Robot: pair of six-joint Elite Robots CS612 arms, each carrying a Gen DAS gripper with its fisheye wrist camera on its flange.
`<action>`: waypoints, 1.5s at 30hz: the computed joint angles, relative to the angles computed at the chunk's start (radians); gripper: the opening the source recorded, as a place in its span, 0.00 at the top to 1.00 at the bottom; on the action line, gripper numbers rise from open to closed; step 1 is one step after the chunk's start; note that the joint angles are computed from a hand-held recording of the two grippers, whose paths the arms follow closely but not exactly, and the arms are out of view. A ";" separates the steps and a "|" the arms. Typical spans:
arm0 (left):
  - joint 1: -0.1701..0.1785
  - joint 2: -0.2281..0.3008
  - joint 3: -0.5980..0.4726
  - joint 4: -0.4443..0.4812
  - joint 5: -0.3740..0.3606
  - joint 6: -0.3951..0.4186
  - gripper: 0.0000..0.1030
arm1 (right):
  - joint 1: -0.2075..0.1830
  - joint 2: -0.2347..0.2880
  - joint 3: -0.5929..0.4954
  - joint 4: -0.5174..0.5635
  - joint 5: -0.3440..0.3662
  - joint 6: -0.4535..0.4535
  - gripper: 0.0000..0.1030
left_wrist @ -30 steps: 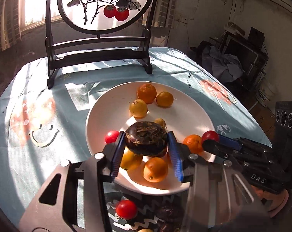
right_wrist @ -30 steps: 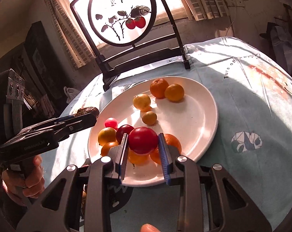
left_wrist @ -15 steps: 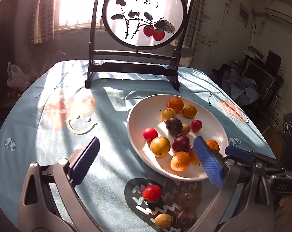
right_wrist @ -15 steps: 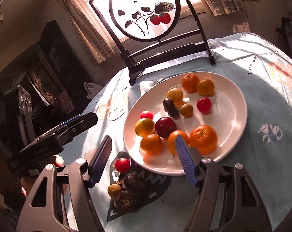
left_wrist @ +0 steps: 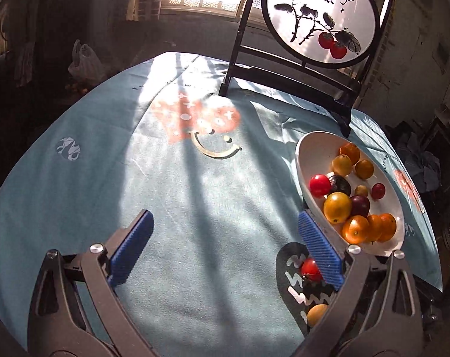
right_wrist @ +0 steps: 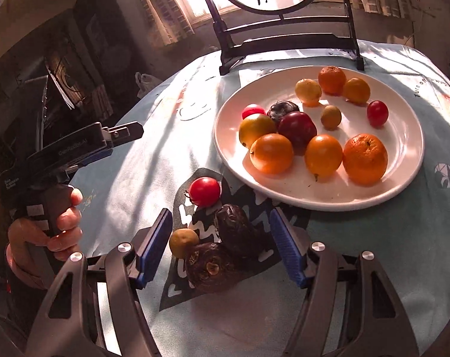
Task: Organize fruits
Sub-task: 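Close the right gripper around the dark passion fruit, then grasp the small yellow fruit with the left gripper while the right gripper holds the passion fruit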
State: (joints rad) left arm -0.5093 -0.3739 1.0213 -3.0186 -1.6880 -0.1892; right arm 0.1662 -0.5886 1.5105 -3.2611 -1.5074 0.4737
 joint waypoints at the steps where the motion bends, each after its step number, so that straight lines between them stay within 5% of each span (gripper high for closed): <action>1: -0.001 -0.003 0.005 0.001 -0.002 0.009 0.04 | 0.000 0.001 -0.001 0.010 0.001 0.004 0.33; 9: -0.008 -0.021 0.034 0.005 -0.011 0.066 0.04 | 0.010 0.015 -0.024 0.059 -0.077 -0.017 0.38; 16: -0.007 -0.028 0.046 -0.004 -0.016 0.086 0.04 | 0.007 0.027 -0.036 0.068 -0.072 -0.013 0.63; 19: -0.007 -0.029 0.047 0.017 -0.028 0.117 0.04 | 0.005 0.024 -0.029 0.059 -0.065 -0.009 0.65; 27: 0.010 -0.049 0.101 0.004 -0.246 0.464 0.05 | -0.011 -0.002 0.033 -0.121 -0.033 0.057 0.65; 31: 0.018 -0.053 0.105 0.078 -0.382 0.570 0.13 | -0.015 -0.005 0.040 -0.113 -0.040 0.082 0.65; 36: -0.005 -0.067 0.139 0.117 -0.344 0.708 0.23 | -0.015 -0.007 0.043 -0.117 -0.047 0.089 0.65; 41: -0.010 -0.057 0.119 0.192 -0.319 0.728 0.45 | -0.015 -0.009 0.048 -0.118 -0.050 0.093 0.65; 45: -0.011 -0.051 0.108 0.222 -0.320 0.736 0.49 | -0.015 -0.010 0.048 -0.110 -0.050 0.097 0.65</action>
